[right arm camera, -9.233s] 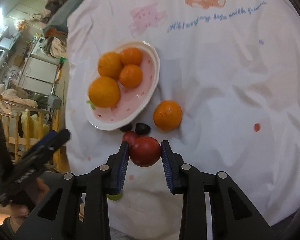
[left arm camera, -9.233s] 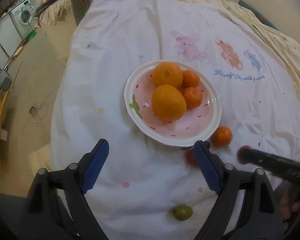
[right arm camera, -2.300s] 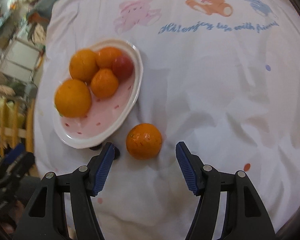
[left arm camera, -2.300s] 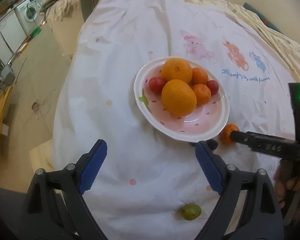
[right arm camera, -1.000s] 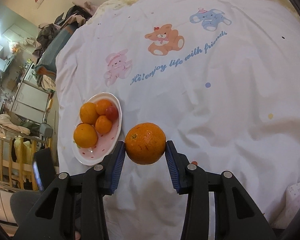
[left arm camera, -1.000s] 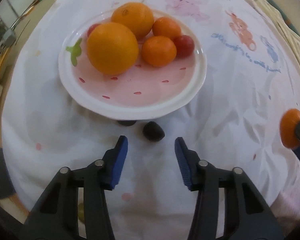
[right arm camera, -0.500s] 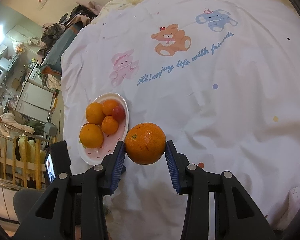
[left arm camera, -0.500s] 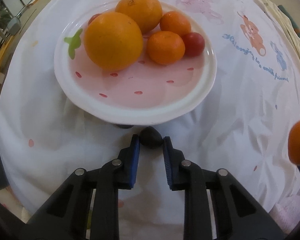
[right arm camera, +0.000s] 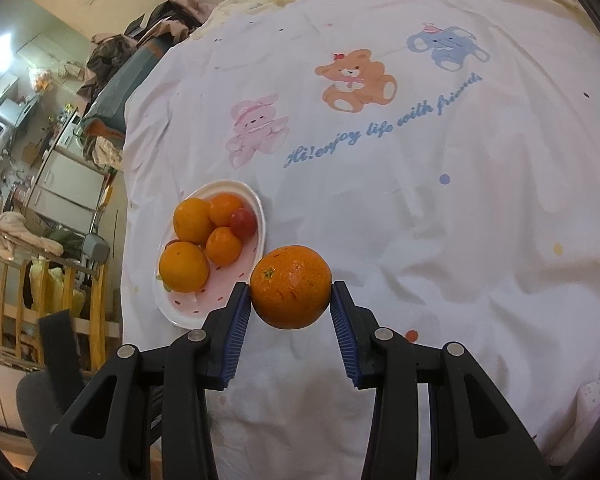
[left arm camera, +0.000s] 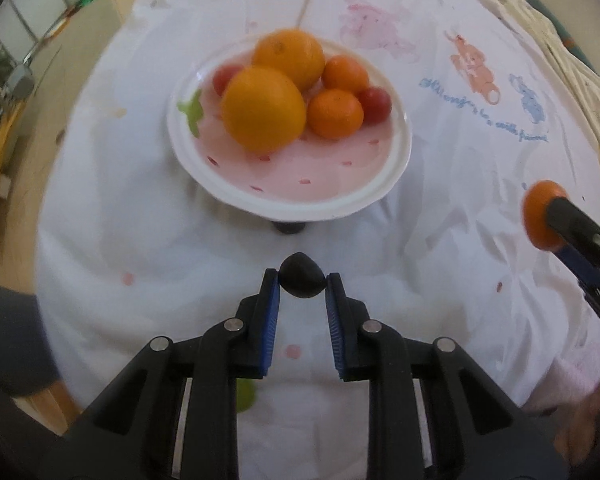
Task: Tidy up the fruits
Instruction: 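Carry the tangerine and black grape over the pink plate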
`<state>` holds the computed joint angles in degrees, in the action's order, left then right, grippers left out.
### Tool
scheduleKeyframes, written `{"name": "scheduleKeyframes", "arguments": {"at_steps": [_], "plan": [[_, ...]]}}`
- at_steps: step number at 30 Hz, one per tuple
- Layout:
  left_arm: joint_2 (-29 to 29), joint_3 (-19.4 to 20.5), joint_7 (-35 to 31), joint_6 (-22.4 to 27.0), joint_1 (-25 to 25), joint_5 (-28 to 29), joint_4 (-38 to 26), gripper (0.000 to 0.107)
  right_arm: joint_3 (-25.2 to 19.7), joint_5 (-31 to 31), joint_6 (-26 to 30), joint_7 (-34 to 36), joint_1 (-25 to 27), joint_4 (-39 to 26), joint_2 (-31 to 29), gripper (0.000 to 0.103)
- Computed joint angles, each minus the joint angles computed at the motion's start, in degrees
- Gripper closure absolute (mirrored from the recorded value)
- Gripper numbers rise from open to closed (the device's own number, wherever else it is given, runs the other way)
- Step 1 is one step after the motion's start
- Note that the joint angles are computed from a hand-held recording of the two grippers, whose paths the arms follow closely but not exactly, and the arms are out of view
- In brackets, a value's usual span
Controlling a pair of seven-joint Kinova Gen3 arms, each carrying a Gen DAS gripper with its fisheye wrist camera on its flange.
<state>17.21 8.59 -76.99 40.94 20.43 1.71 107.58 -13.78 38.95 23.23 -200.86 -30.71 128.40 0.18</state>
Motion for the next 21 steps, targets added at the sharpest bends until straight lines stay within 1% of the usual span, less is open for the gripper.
{"name": "scheduleKeyframes", "arguments": {"at_steps": [3,5,7,9,10,13,18,21], "plan": [[-2.71,0.08,-3.47,-0.11,-2.45,1.03,0.68,0.088,-0.1,-0.07,0.72,0.91,-0.49,-1.06,0.84,0.06],[-2.84,0.57,-7.12,1.14,-4.26,2.62,-0.53,0.088,0.18,-0.02,0.58,1.07,-0.92,-1.4,1.2,0.06],[-3.22,0.64,-10.59,2.24,-5.23,2.88,-1.62,0.088,0.48,1.23,0.17,0.12,-1.45,-1.51,1.39,0.06],[-3.43,0.23,-11.89,1.97,-5.11,2.47,-2.47,0.088,0.39,3.22,1.65,-1.43,-2.4,-2.2,1.64,0.06],[-3.95,0.43,-13.61,1.96,-6.01,2.57,-2.82,0.088,0.36,4.26,2.4,-2.11,-2.85,-2.63,1.79,0.06],[-4.65,-0.36,-16.34,1.65,-6.68,2.17,-3.78,0.088,0.9,7.49,1.5,-4.54,-3.31,-2.79,2.09,0.06],[-4.56,-1.03,-20.48,2.23,-8.04,1.66,-6.18,0.088,1.77,9.72,1.4,-4.49,-3.85,-4.2,3.14,0.06],[-4.0,-1.51,-20.84,1.55,-7.81,0.44,-7.35,0.088,2.51,11.28,1.13,-4.7,-4.1,-5.14,3.79,0.06]]}}
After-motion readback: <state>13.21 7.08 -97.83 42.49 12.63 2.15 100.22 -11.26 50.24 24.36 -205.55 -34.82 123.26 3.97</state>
